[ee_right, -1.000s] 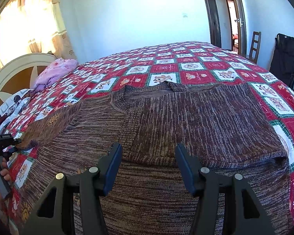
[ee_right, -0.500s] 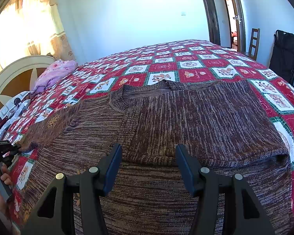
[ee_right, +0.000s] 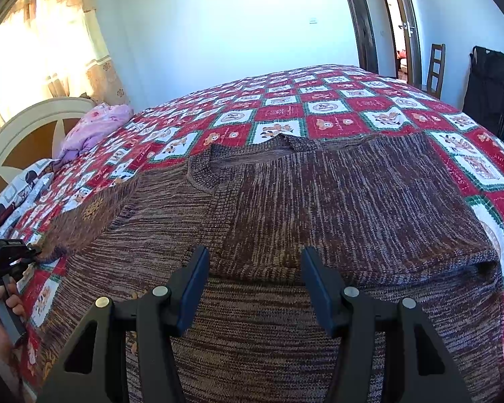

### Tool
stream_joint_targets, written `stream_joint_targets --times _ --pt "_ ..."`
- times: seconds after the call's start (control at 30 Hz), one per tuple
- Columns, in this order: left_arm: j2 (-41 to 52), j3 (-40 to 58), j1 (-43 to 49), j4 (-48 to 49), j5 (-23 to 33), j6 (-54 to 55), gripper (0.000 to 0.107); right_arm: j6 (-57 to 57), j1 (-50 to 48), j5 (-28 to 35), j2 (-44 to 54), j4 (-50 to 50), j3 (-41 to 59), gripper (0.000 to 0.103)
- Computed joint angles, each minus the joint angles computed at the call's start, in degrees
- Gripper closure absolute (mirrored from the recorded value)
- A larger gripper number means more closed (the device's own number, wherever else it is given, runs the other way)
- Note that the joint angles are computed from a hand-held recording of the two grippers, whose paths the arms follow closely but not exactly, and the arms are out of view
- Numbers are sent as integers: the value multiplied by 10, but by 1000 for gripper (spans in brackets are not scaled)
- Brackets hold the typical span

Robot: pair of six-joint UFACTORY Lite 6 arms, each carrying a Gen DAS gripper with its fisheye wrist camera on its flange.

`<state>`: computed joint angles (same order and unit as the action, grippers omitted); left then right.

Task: Fold small clothes
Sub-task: 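Fold the held sleeve across the sweater back with the left tool, release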

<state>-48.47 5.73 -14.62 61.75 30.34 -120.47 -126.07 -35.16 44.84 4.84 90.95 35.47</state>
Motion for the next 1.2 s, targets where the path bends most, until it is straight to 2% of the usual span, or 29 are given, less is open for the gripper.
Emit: stream_joint_targets --times 0.07,0.17,0.27,0.47,0.63,0.73,0.83,0.9,0.93,0.97,1.0,1.03,1.07,1.13,1.2 --pt "19 24 -26 19 11 -12 98 9 -4 4 8 -7 6 45" --pt "97 108 -116 59 75 -49 98 20 -7 10 12 -15 11 45" --pt "174 193 -175 81 103 -49 98 27 -11 15 16 -20 14 45" --pt "393 419 -339 125 151 -20 98 47 -20 32 31 -35 27 45" --pt "558 557 -421 146 118 -17 98 62 -26 44 44 -46 39 45" --pt "672 637 -437 110 101 23 98 67 -28 47 47 -50 42 45" --pt "719 657 -435 65 71 51 97 71 -28 49 50 -52 45 45" --pt "712 644 -443 25 62 74 94 73 -30 51 51 -55 46 45" --pt "694 624 -444 17 52 77 86 74 -30 51 52 -55 47 45" --pt "682 612 -452 12 48 72 70 74 -30 51 52 -56 47 45" --pt "651 580 -462 24 50 44 59 74 -30 51 52 -56 46 45" --pt "626 551 -476 39 69 12 37 74 -30 51 52 -56 46 45" --pt "606 528 -492 49 100 -19 25 74 -30 51 52 -56 46 45" --pt "551 465 -535 43 193 -75 23 75 -30 52 51 -57 46 45" --pt "520 427 -553 27 230 -104 23 77 -29 50 54 -58 48 45"
